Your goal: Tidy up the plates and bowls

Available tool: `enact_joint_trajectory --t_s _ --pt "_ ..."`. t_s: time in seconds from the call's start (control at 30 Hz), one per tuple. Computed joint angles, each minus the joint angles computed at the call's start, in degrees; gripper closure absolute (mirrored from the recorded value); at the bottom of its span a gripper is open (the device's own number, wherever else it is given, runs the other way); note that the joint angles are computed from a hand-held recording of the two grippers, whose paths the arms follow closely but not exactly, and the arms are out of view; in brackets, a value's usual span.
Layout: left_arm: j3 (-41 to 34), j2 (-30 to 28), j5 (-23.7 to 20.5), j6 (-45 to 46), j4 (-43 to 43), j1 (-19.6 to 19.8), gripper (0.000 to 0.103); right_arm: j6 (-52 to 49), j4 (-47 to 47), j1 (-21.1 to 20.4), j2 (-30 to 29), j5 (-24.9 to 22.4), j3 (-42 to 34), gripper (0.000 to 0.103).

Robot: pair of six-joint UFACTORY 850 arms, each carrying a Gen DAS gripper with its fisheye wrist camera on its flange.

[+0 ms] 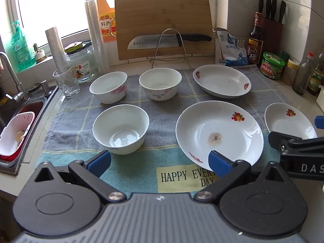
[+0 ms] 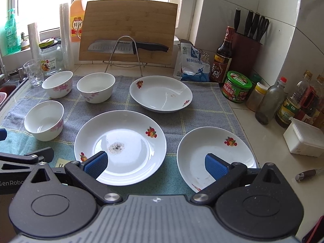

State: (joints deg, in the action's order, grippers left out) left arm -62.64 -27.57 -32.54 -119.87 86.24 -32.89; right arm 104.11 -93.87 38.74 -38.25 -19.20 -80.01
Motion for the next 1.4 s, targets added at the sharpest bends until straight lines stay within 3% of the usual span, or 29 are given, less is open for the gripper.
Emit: enact_joint_trajectory --t_s 0.2,0.3,0.37,0.6,0.8,0.9,1.0,1.07,1.13,1.4 --pt "2.2 1.2 5.5 -8.3 12.3 1.7 0.001 6.7 -6.1 0.7 1.0 -4.2 2.2 0.0" --pt "1.9 0.9 6.8 -9.9 16.5 2.0 0.001 14.9 -14.8 0.0 2.7 -5.3 5.5 0.0" --pt "1.0 0.3 8.1 -8.4 17.1 2.2 0.001 19.6 -20.1 -0.8 3.8 -6.4 7.9 0.0" --pt "-4.6 -3.5 13.9 -4.5 17.6 3.1 0.001 22.9 -24.2 -4.7 4.8 -6.8 12.3 0.0" --pt "-11.3 -8.4 14.8 0.3 15.9 2.6 0.001 34.1 -37.3 -9.1 3.5 -2.1 13.9 0.0" --pt "-14.6 -10.8 15.4 -3.6 21.5 2.7 0.001 38.8 -42.4 -10.9 1.9 -0.2 13.3 0.0" --pt "-18.9 -13.9 14.1 -2.5 20.1 2.3 0.001 45.0 -49.4 -12.6 0.2 1.2 12.5 0.0" --pt "-21.5 -15.6 15.7 -1.1 20.2 2.5 0.001 51.3 -56.2 -13.7 -0.8 2.1 12.0 0.0" --pt "-25.2 -17.6 18.7 7.5 13.6 2.9 0.001 55.2 -61.0 -14.4 -1.8 3.3 11.2 0.0" --pt "-37.1 -25.3 25.2 55.5 -27.7 3.3 0.001 68.2 -80.0 -16.4 -4.3 1.5 10.0 0.0"
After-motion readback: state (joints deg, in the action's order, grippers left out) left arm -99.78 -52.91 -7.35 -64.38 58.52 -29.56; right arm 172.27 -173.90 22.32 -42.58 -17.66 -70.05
